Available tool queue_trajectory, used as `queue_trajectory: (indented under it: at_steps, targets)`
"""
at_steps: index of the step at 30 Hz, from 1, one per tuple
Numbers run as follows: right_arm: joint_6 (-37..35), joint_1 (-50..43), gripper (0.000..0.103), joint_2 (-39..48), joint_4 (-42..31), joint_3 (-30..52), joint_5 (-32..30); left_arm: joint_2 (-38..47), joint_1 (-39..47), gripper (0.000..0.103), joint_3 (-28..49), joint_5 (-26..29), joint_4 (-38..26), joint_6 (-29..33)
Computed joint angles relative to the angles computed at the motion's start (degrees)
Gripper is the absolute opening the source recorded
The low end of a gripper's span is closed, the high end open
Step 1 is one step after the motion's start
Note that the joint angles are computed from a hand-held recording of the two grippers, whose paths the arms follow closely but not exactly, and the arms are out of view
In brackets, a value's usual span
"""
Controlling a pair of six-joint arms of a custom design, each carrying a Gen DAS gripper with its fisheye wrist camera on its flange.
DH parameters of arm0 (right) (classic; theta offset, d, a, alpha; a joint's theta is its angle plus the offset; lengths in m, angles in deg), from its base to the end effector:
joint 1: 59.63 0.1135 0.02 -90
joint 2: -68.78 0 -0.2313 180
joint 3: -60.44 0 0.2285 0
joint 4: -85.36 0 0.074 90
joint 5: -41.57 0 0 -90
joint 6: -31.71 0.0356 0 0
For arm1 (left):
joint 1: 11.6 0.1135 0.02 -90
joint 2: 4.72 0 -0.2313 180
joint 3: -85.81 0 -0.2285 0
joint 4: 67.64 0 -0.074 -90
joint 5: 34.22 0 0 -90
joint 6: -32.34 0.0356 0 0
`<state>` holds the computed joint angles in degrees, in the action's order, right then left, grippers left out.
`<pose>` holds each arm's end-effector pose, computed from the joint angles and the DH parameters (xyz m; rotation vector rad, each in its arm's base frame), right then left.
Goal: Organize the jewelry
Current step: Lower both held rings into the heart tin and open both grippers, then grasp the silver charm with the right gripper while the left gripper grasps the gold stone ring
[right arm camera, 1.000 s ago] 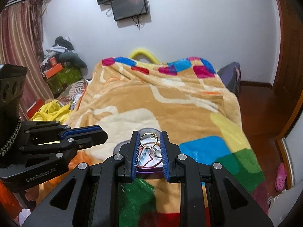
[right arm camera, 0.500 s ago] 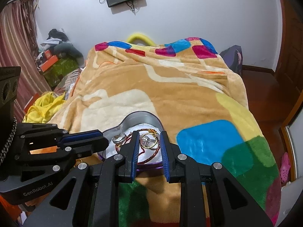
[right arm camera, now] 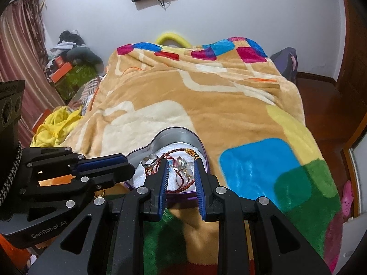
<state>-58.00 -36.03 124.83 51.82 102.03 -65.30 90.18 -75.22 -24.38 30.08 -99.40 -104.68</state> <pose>0.1648 0.0833 0.1680 -0.6261 2.3510 0.5454 0.1492 -0.2661 0.1582 0.1883 2.4382 -0.2805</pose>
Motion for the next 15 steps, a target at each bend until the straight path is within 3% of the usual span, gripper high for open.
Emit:
queue_trajectory:
  at_steps: [3, 10, 15]
  targets:
    - [0.0, 0.8, 0.021, -1.7, -1.9, 0.7, 1.3, -1.3, -0.2, 0.013, -0.3, -0.9, -1.1, -0.6]
    - [0.4, 2.2, 0.036, -8.1, -6.1, 1.5, 3.8, -6.4, -2.2, 0.024, -0.9, -5.3, -6.3, -3.2]
    - [0.9, 4.8, 0.036, -13.0, -9.6, 2.0, 7.0, -10.1, -4.1, 0.035, -0.8, -9.3, -11.5, -6.6]
